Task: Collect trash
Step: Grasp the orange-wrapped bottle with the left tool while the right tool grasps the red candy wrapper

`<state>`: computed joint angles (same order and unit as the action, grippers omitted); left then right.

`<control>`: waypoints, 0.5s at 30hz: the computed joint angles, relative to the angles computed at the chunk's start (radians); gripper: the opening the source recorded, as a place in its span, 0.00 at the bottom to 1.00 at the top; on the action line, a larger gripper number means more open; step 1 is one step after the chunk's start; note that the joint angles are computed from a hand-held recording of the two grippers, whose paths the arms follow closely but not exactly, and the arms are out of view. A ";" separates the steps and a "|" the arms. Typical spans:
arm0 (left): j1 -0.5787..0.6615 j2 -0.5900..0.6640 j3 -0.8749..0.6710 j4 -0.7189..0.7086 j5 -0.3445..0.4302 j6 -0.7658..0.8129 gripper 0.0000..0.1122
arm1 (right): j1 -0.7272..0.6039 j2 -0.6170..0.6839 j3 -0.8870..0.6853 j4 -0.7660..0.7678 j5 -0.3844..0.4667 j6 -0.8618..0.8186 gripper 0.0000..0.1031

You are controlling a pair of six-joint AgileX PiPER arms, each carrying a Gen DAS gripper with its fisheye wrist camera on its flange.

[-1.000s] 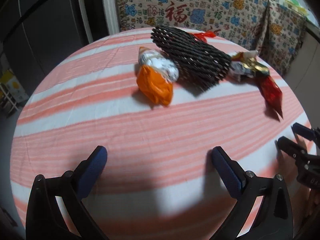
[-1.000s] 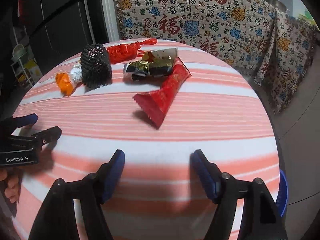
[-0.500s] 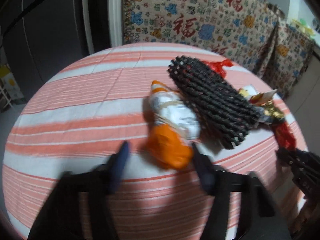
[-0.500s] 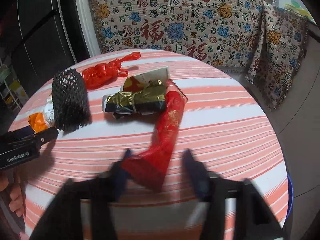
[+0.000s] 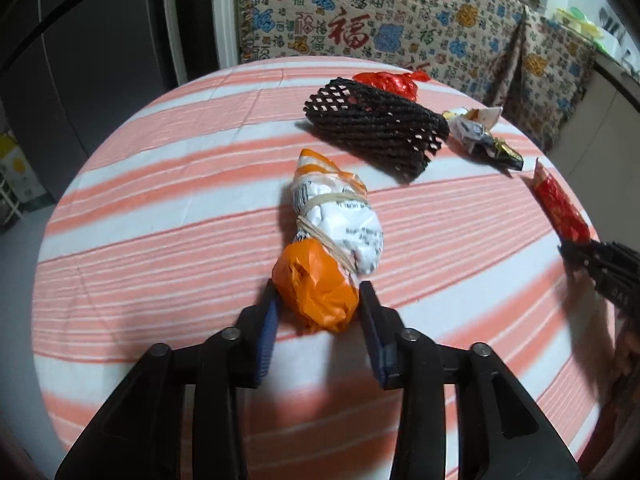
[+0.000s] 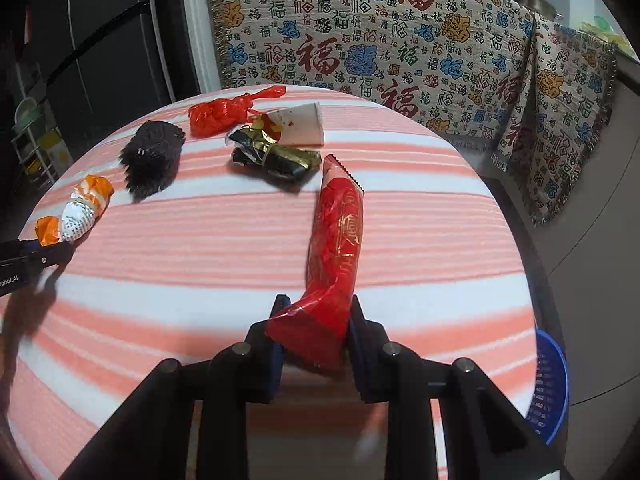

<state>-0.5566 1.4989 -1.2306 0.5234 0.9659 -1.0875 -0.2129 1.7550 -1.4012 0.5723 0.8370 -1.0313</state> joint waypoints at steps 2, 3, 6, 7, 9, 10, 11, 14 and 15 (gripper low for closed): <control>0.005 0.002 0.005 -0.011 -0.021 0.014 0.70 | -0.019 -0.005 0.004 0.013 0.021 -0.029 0.33; 0.001 0.013 0.000 -0.007 -0.019 0.008 0.75 | -0.028 0.005 -0.016 0.011 0.053 -0.029 0.47; -0.006 0.041 -0.017 0.015 0.000 0.025 0.79 | -0.048 0.048 -0.109 0.000 0.174 0.013 0.60; -0.005 0.054 -0.031 0.018 0.013 0.041 0.79 | -0.050 0.057 -0.133 -0.007 0.200 0.026 0.60; 0.019 0.052 -0.034 0.002 0.001 0.067 0.79 | -0.043 0.078 -0.189 -0.028 0.254 0.058 0.60; 0.036 0.046 -0.032 -0.010 -0.012 0.071 0.79 | -0.038 0.087 -0.212 -0.037 0.272 0.073 0.60; 0.055 0.035 -0.027 -0.026 -0.032 0.071 0.79 | -0.023 0.104 -0.252 -0.059 0.291 0.105 0.60; 0.105 0.006 -0.007 -0.063 -0.086 0.069 0.79 | 0.009 0.143 -0.332 -0.104 0.320 0.176 0.60; 0.119 0.001 -0.005 -0.077 -0.099 0.077 0.79 | 0.023 0.160 -0.360 -0.127 0.327 0.203 0.59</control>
<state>-0.4380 1.5002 -1.2352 0.4469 0.8669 -1.0110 -0.1898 1.9147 -1.7610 0.4451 1.1639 -0.8286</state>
